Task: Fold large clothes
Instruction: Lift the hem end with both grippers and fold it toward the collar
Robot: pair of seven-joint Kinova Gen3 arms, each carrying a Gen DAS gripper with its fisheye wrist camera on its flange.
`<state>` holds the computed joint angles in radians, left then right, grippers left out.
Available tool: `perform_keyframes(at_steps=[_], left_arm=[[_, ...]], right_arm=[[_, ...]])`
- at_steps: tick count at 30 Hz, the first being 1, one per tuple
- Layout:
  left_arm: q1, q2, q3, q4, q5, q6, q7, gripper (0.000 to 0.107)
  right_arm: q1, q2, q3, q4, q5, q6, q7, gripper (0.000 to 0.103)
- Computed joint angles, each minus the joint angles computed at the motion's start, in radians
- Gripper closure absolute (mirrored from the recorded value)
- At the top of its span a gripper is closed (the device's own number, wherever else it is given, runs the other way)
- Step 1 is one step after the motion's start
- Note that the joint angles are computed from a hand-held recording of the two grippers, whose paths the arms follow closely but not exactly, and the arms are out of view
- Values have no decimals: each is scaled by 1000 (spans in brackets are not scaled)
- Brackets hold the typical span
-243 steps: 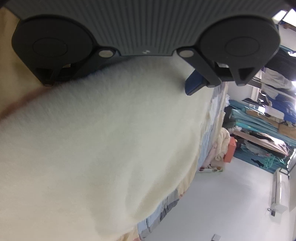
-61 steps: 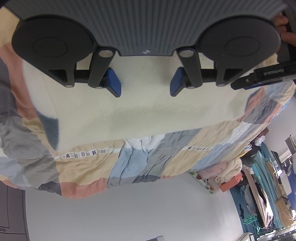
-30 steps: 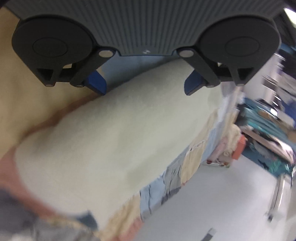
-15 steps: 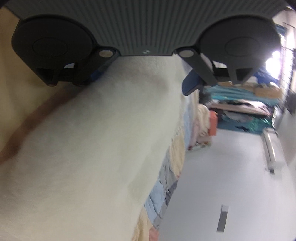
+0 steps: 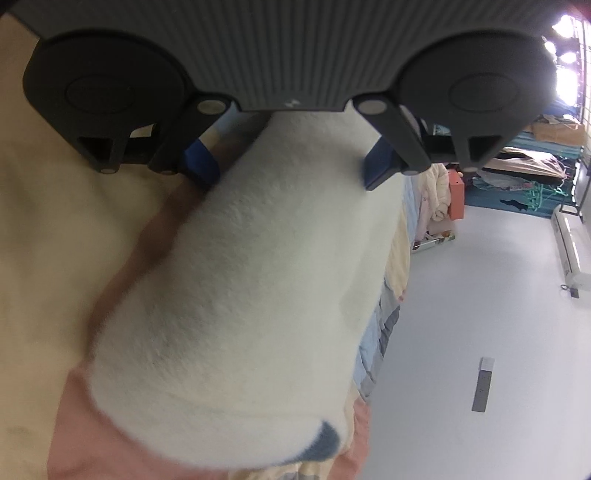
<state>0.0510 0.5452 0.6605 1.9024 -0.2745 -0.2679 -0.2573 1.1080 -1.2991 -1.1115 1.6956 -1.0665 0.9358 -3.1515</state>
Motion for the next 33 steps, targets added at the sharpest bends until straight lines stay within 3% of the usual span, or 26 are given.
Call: perform_keyframes(at_steps=[4, 7, 12, 17, 19, 22, 25, 29, 33], left_arm=[[32, -12, -31, 13, 9, -1, -11, 28], [61, -27, -59, -1, 20, 31, -40, 28], [78, -11, -71, -40, 38, 66, -101, 28], [141, -34, -138, -84, 86, 159, -202, 39], [153, -50, -149, -84, 103, 176, -237, 45], [191, -89, -194, -64, 144, 166, -284, 56], [212, -118, -221, -41, 175, 150, -324, 62], [323, -199, -332, 20, 254, 120, -437, 65], [261, -252, -256, 90, 213, 58, -408, 66]], right_arm=[[46, -39, 29, -51, 95, 98, 15, 17], [49, -69, 16, -2, 48, 47, -11, 17], [73, -72, 12, -14, 43, 47, 37, 17], [87, -57, 12, -40, 68, 65, 120, 31], [88, -58, 20, -46, 76, 74, 135, 44], [94, -66, 39, -85, 116, 106, 161, 56], [102, -74, 65, -138, 160, 147, 191, 61], [105, -90, 124, -225, 230, 200, 257, 62], [83, -72, 169, -228, 250, 209, 307, 63]])
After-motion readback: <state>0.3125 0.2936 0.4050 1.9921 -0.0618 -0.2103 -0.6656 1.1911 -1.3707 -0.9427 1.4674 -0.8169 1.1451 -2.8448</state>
